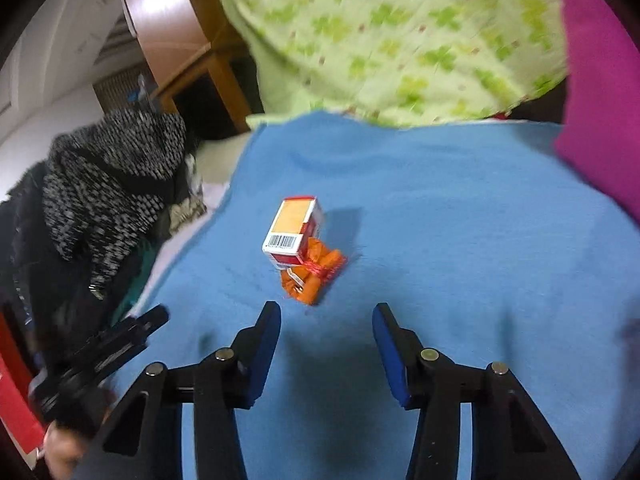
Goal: Collect trash
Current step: 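Move both grippers back over the medicine box and orange wrapper on the blanket, then grasp the orange wrapper with the right gripper while the left grasps the medicine box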
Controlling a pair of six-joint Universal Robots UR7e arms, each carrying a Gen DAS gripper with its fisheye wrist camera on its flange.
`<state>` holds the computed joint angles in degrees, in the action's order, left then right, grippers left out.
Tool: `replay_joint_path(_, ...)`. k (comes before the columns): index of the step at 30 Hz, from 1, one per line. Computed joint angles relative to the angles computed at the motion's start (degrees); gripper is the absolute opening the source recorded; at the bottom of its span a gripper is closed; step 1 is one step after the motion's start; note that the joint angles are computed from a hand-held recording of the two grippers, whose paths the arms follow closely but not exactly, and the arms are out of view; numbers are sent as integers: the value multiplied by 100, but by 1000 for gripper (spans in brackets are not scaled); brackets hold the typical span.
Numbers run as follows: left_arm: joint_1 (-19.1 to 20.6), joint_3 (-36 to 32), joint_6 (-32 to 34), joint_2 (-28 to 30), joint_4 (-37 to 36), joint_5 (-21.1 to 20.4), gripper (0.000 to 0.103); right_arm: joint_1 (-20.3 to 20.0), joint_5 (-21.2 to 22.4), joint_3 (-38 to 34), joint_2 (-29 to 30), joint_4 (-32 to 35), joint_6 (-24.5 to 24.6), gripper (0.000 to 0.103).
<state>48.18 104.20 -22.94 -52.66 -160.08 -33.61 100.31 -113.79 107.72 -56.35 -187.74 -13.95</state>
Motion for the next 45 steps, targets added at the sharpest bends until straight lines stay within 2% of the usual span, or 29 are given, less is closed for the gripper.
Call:
replay_joint_path(3,102,-78,-286,-42,293,-300,70,-53,-141,-750,552,534,200,47)
replay_joint_path(5,116,-127,-249,-7,327,-339,70,-82,-220,-1111,832,758,294,41)
replay_joint_path(8,131,-162,-171,27,243,-413,70,-120,-345,-1536,1149,1041,438,41)
replay_joint_path(15,150,-197,-207,23,223,-527,70,-205,-224,-1811,1389,1354,607,41)
replay_joint_path(20,160,-171,-317,-4,242,-441,70,-268,-69,-1985,1503,1455,825,41)
replay_joint_path(21,168,-176,-354,-4,273,-427,70,-290,4,-1985,1500,1440,865,39)
replay_joint_path(23,167,-184,-374,9,306,-402,70,-323,137,-1956,1490,1367,847,28)
replay_joint_path(27,168,-245,-222,85,290,-300,70,-299,121,-1775,1413,1087,659,19)
replay_joint_path(33,206,-375,257,243,-91,-131,70,-263,136,-1132,861,601,587,18)
replay_joint_path(37,245,-606,889,490,-527,-36,70,-260,73,-624,306,635,618,18)
replay_joint_path(39,246,-679,856,556,-510,77,70,-254,120,-493,154,687,472,19)
replay_joint_path(41,263,-690,602,505,-344,-10,70,-269,209,-419,80,707,414,24)
replay_joint_path(42,264,-666,543,478,-350,-55,70,-291,344,-455,64,869,551,28)
replay_joint_path(43,254,-646,546,470,-381,-29,70,-301,407,-492,96,918,627,43)
replay_joint_path(44,243,-639,593,476,-401,22,70,-300,425,-556,157,956,688,71)
replay_joint_path(45,239,-635,666,487,-440,67,70,-286,398,-629,265,878,663,75)
